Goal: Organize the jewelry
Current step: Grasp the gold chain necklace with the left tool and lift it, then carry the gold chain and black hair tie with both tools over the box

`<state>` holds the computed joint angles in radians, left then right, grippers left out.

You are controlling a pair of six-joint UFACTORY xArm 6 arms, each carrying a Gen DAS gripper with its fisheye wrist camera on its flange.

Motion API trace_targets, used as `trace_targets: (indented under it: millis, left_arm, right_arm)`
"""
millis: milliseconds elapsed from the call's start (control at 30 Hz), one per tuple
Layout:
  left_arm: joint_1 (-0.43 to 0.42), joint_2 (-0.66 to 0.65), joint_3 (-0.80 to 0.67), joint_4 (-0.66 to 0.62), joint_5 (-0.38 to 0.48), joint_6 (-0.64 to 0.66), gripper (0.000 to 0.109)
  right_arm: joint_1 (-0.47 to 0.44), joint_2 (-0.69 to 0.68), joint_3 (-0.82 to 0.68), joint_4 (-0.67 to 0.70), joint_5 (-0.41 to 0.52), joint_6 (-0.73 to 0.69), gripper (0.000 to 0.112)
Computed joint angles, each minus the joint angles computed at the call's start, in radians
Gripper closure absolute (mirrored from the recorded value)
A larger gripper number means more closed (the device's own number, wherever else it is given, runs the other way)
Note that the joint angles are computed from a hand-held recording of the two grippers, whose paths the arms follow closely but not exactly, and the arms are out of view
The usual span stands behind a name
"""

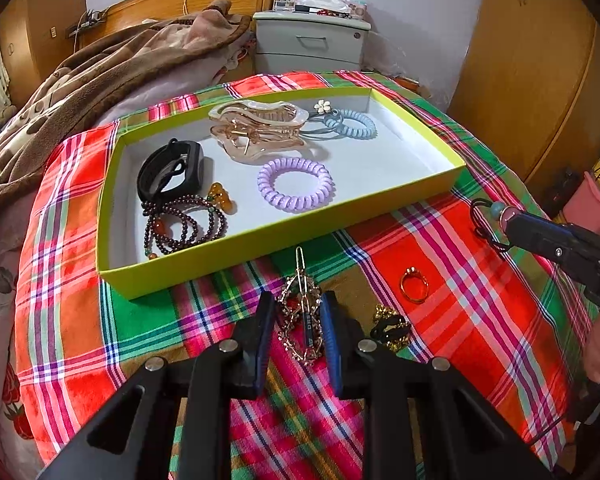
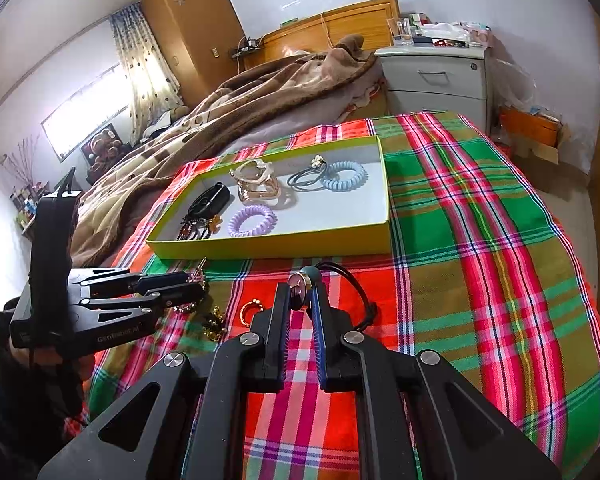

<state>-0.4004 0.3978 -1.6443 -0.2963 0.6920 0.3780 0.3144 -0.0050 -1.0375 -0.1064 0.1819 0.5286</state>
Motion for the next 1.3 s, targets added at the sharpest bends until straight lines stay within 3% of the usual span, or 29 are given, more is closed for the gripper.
trace_targets:
  millis: [633, 1067, 1300]
  left_arm:
    - [0.033, -0.044, -0.007, -0.030, -0.027, -0.007, 0.084]
    - [0.043, 0.102, -0.268, -0.040, 0.050, -0.040, 0.084]
    - [0.041, 0.246, -0.471, -0.023, 0.142, -0.099, 0.084]
  right_arm:
    - [-0.012, 0.011, -0.093, -0.134, 0.031, 0.057, 0.101]
    - [-0.048, 0.166, -0.346, -0.195, 0.093, 0.034, 0.101]
    - [-0.066, 0.304, -0.499, -0.092, 0.159, -0.083, 0.101]
